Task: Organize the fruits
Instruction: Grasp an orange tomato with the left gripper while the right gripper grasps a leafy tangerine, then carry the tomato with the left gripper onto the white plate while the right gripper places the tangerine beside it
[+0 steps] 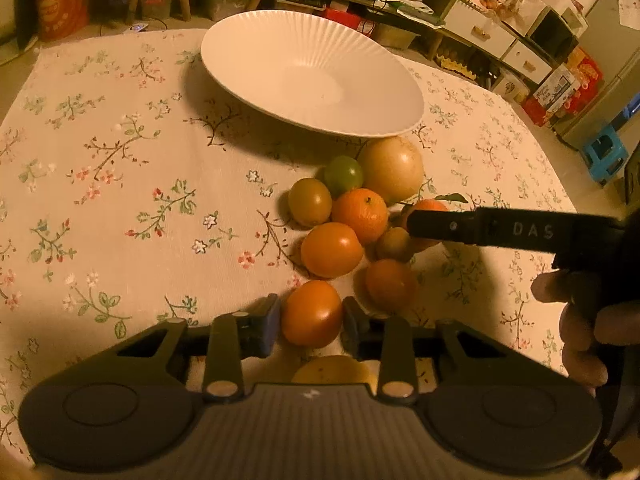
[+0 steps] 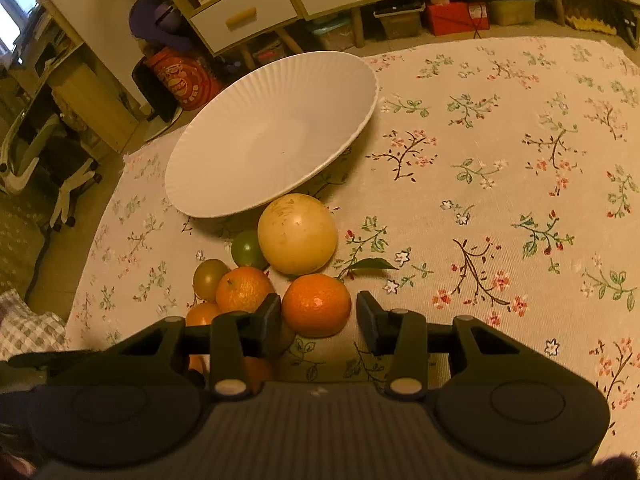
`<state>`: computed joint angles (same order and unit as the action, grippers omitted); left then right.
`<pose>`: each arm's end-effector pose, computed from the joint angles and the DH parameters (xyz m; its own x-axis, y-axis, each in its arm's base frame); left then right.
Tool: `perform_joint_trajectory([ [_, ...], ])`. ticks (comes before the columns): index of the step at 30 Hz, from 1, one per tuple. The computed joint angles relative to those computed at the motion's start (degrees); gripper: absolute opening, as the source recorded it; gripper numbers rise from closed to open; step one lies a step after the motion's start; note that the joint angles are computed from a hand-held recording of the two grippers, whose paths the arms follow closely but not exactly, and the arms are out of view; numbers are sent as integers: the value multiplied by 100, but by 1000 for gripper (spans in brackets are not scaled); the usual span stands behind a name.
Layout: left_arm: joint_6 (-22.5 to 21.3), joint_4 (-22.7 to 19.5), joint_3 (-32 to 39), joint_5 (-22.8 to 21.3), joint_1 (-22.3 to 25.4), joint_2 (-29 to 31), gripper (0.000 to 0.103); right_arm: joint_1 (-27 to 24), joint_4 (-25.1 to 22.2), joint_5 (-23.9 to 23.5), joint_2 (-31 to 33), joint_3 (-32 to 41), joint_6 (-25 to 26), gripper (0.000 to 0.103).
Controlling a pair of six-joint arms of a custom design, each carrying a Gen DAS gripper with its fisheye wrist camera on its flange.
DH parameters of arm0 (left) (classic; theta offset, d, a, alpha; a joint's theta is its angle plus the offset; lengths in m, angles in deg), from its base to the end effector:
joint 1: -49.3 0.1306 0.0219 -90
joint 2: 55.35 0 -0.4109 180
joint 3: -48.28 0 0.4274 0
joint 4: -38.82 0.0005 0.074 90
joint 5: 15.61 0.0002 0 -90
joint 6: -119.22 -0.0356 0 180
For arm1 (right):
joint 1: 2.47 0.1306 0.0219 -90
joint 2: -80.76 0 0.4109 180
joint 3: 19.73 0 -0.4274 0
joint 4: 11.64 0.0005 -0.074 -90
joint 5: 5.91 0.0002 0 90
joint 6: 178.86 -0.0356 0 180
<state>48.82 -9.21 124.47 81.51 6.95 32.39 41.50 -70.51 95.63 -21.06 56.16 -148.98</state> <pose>0.3512 -0.3267 0.3612 -0.8402 0.3154 -0.4411 0.4596 0.8459 -0.2705 0.3055 0.2841 0.4202 -0.8437 0.3665 -0.3923 0.2423 0.9120 0.3309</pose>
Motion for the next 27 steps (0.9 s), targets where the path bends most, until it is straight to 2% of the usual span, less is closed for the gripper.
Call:
perform_joint_trajectory([
  [2,8,12,-11,-14,-1,-2,38,12,7,11,7,4,69,35],
  [9,232,81,-43,32,65,-48,37,-27,80,-76,-58,-39,-13,34],
  [16,222,236,-55,-108,32,-150,37,-12,95,2,-130,27,-69,34],
  [23,159,511,106,-346,-3,-155,37,-9,119,225,-142,204,132,34],
  [27,87,803,196,-447,-7,-173,37,-66,97,341,-125,298,286,34],
])
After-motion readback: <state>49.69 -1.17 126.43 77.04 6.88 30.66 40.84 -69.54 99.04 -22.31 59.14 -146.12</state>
